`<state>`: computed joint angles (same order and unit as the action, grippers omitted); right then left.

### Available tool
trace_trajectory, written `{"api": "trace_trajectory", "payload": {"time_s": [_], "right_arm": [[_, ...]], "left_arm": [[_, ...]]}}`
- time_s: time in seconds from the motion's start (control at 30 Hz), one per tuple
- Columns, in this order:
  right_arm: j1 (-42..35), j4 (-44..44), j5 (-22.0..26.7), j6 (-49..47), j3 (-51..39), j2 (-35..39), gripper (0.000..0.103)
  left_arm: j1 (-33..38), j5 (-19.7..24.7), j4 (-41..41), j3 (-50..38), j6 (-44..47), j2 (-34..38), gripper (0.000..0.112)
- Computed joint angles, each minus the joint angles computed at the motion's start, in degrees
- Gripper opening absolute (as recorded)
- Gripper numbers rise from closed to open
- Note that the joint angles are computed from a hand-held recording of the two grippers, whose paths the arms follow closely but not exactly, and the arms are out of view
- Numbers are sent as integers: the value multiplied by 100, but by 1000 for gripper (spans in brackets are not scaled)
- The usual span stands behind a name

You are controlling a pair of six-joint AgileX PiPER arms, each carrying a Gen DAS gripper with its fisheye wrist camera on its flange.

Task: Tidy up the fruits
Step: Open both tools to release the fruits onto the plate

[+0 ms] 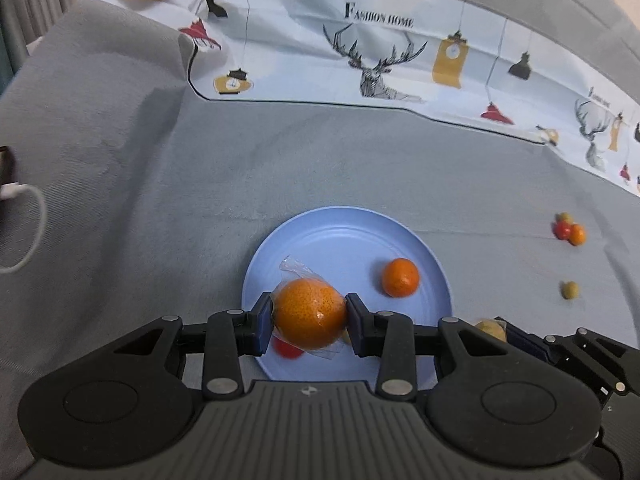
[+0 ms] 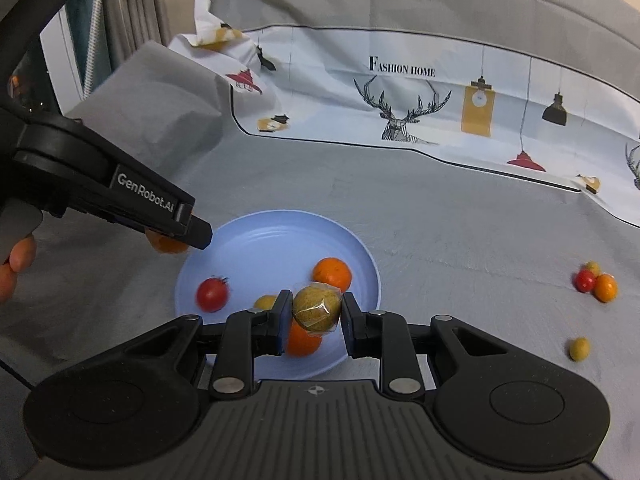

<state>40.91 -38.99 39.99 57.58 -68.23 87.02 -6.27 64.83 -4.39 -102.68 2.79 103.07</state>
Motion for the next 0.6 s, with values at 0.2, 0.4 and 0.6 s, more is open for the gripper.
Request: {"api": "trace_trajectory", "payload": {"time_s": [0.2, 0.4, 0.6], "right_arm": [[-352, 150, -347, -352, -235, 521, 27], [-474, 299, -464, -653, -520, 897, 27], [-454, 227, -325, -767, -705, 869, 71]], "left_arm": [[-79, -46, 186, -393, -43, 591, 42], [-84, 127, 233, -760, 228, 999, 64], [-26, 68, 79, -434, 626, 483, 103]]}}
